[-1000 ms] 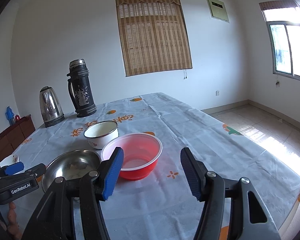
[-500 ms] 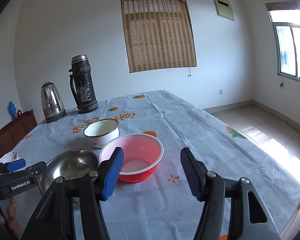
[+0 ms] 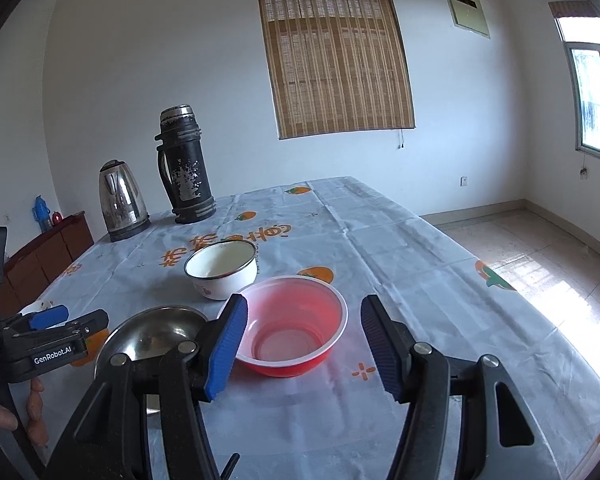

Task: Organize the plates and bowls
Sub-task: 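Bring both grippers to the rim of the red plastic bowl, then close both grippers on opposite sides of the red bowl rim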

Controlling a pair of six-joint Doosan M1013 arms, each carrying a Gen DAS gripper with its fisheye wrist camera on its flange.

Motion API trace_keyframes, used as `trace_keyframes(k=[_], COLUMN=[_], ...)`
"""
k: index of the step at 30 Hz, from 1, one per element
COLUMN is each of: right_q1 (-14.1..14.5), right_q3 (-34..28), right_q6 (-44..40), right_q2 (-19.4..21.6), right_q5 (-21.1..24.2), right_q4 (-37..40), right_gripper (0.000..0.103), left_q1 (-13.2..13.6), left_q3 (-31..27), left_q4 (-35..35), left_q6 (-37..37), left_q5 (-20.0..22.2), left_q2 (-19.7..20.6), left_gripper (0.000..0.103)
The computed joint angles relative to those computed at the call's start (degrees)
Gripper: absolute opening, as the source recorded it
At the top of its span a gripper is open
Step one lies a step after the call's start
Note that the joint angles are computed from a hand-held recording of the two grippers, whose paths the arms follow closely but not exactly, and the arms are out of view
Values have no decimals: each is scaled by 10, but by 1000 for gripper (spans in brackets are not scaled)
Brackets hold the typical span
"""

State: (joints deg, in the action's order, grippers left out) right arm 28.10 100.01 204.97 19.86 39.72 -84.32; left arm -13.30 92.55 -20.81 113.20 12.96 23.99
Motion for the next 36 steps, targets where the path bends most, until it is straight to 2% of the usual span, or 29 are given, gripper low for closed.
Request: trace_keyframes(k=[4, 6, 8, 15, 20, 22, 28, 33, 36], right_q1=[-8, -11, -15, -26, -42, -45, -52, -57, -60], right_q3=[-5, -5, -3, -2, -20, -29, -21, -8, -6], right_q6=[-14, -19, -29, -37, -74, -98, -111, -107, -117], right_q2=[-1, -3, -4, -7, -5, -2, -7, -14, -14], right_q5=[-4, 1, 4, -14, -67, -59, -46, -56, -65], right_q4=[8, 19, 29, 37, 64, 85, 103, 112, 120], right_gripper=[58, 51, 48, 48, 48, 48, 48, 48, 48], left_q1=[0, 0, -2, -5, -1, -1, -8, -16, -23], left_q3=[-6, -6, -9, -23, -36, -35, -39, -47, -58], left_q4=[-4, -35, -25, -4, -36, -67, -91, -143, -136], left_q6=[8, 41, 35, 16, 37, 70, 115, 174, 174], left_q5=[0, 2, 7, 13, 17, 17, 34, 62, 78], left_q2=[2, 3, 6, 13, 13, 11, 13, 15, 18], left_gripper=[78, 78, 78, 78, 78, 78, 78, 78, 78])
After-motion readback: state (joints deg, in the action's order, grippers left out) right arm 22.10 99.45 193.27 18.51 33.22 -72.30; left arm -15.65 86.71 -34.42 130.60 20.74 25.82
